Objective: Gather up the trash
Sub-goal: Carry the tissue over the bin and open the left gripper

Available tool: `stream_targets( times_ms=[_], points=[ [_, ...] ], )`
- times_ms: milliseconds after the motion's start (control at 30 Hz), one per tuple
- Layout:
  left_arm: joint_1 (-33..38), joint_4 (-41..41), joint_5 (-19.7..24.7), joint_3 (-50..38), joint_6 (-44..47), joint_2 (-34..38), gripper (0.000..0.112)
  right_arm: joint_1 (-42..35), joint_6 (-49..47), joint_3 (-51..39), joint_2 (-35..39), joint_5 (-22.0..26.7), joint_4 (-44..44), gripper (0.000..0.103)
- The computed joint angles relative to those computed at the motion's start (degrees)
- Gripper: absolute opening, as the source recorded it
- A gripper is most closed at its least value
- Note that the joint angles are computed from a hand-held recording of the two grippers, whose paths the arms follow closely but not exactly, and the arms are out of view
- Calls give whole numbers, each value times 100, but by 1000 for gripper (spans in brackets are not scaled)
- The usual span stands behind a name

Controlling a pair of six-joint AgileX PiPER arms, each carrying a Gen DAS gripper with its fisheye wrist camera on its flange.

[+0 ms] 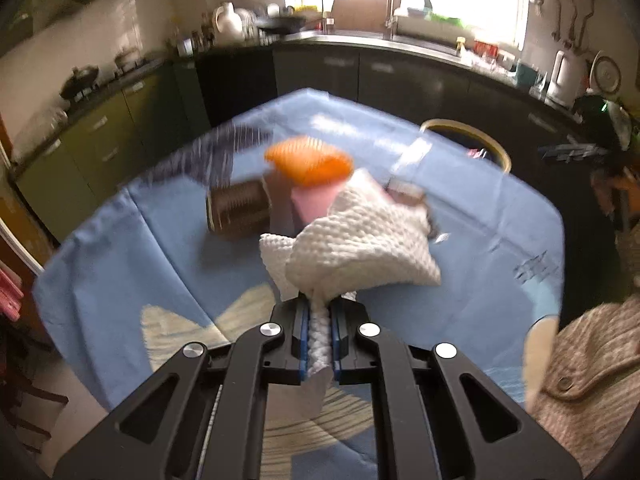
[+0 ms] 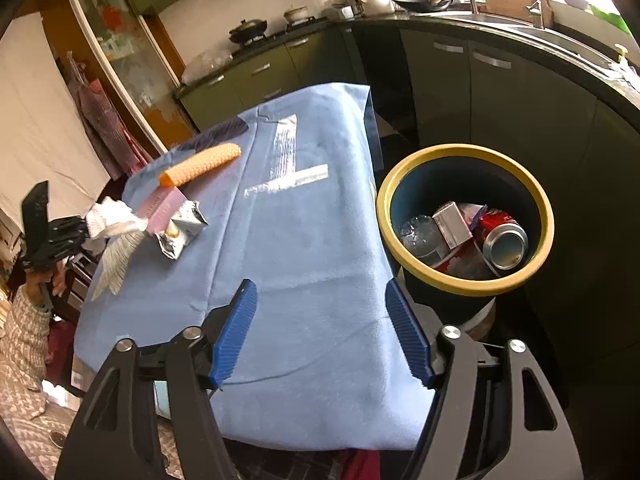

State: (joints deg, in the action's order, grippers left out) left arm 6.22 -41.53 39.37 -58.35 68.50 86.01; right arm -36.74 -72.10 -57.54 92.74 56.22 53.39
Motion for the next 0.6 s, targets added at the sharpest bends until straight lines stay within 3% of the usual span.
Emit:
stream_targets(
  times_ms=[133,300,467,600],
  points=[
    [-360,292,338,-347,-807,-523,8,-328,-264,109,-114,261,236,67],
    [-1318,855,642,-1304,-2053,-501,8,-986,-595,161,-134,663,453,68],
    [-2674,1648,923,-2820,-3230,435,8,-1890,-832,11,148,1010,557,68],
    [-3570,2047,1301,-4616,-3867,1879,8,-2519,-880,-232,602,1195,558,68]
  ],
)
